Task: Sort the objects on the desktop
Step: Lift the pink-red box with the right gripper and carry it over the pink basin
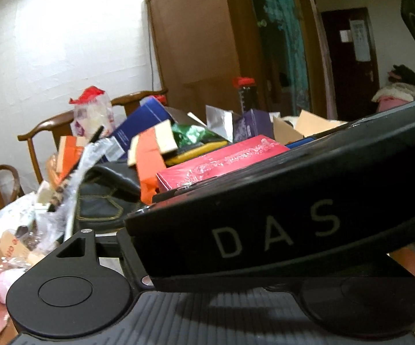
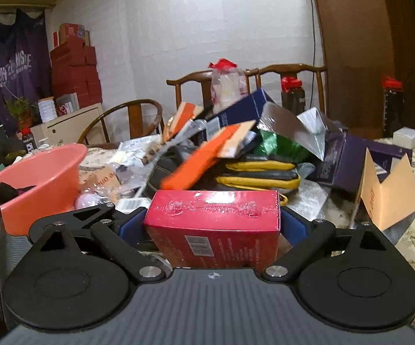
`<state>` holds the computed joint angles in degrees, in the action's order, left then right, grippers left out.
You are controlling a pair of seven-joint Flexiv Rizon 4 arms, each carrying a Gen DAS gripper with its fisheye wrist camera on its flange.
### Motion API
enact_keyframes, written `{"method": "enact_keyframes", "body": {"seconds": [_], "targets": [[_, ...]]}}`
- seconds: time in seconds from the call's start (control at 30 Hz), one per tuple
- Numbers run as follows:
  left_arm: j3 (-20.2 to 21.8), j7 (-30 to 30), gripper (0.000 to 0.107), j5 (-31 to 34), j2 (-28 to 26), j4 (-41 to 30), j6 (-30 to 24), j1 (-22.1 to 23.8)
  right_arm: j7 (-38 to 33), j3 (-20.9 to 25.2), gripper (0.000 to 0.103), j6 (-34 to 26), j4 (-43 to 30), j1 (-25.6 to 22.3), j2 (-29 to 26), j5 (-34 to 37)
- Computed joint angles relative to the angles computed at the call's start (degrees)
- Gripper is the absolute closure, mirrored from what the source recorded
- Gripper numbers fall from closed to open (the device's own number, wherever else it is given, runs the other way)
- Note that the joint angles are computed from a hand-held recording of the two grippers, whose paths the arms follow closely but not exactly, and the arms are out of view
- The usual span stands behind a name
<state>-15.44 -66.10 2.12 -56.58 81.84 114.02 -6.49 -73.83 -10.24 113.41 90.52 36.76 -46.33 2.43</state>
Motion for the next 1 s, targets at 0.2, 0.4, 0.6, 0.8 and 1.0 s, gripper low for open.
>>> {"method": "enact_keyframes", "body": {"seconds": [0.2,0.4,0.6,0.8,1.0], "targets": [[2.5,-2.2,0.034,-0.9,3.8,6.2,5.1,-0.2,-1.4,-2.1,0.007,0.5,0.5,3.5,1.2,1.5],[5.5,-4.8,0.034,-1.2,8.3,12.9,10.8,1.4,-4.1,-3.2,0.007,0.4,-1.0,7.1,1.8,1.7],[9.7,-6.6,0.034,-3.9,13.5,20.6,17.5,2.3,-6.4,-2.7,0.007,-1.0,-5.8,9.8,1.2,-0.7],[13.9,-5.4,0.034,-8.3,18.9,27.0,21.7,3.8,-6.3,3.7,0.007,-3.6,-16.5,8.1,-2.4,-8.2],[15.4,-5.6,0.034,-8.7,21.6,29.9,20.9,9.8,-4.1,19.3,0.007,-14.8,-35.1,2.0,-11.2,-23.2]]}}
